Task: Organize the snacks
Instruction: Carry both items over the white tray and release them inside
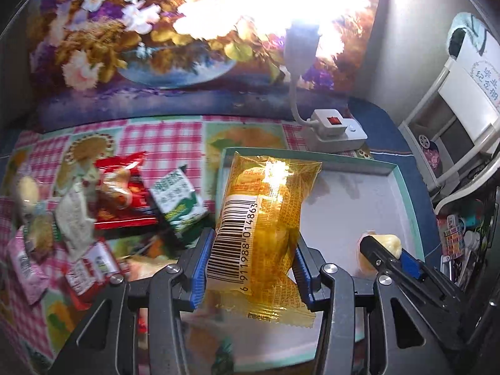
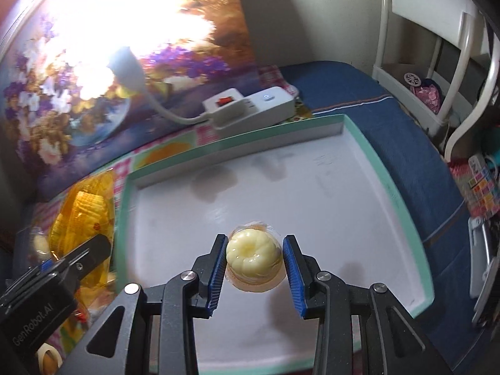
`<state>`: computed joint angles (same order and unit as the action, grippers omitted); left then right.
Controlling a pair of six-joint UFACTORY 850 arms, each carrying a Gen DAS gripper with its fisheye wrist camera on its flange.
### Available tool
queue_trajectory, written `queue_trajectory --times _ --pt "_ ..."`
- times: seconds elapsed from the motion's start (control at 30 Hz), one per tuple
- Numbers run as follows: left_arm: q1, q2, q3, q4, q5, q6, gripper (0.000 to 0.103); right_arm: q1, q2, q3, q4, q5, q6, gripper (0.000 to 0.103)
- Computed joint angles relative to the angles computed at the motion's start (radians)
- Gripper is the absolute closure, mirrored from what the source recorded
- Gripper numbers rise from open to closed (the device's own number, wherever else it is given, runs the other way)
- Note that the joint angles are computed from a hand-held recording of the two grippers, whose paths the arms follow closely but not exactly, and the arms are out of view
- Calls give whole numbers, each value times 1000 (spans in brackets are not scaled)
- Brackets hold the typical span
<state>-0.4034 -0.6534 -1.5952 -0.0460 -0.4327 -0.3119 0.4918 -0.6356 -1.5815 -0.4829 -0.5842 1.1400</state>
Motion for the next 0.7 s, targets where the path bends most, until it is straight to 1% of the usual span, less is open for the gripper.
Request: queue_trajectory --times 0.17,0.27,0.37,0.4,0.43,0.5,0.7 --pt "-13 -52 -50 5 -10 -1 54 -26 -29 -18 23 -7 -49 64" --pt "-20 -64 -54 1 -4 16 54 -36 -41 -24 33 -8 -68 64" --pt "-26 -73 -58 40 -9 -13 53 -43 -51 -30 52 -11 -89 64" --pt "-25 -73 -54 27 -3 -2 47 -44 -54 -34 58 -15 -95 64" --pt "-23 -72 -51 8 0 12 36 -45 -57 -36 63 -18 -100 64" --pt "-19 -69 -46 -37 3 50 29 -47 -61 -39 69 -23 -107 64" --pt "-14 -45 -31 -5 -2 20 29 -50 -67 -45 97 -40 -137 64"
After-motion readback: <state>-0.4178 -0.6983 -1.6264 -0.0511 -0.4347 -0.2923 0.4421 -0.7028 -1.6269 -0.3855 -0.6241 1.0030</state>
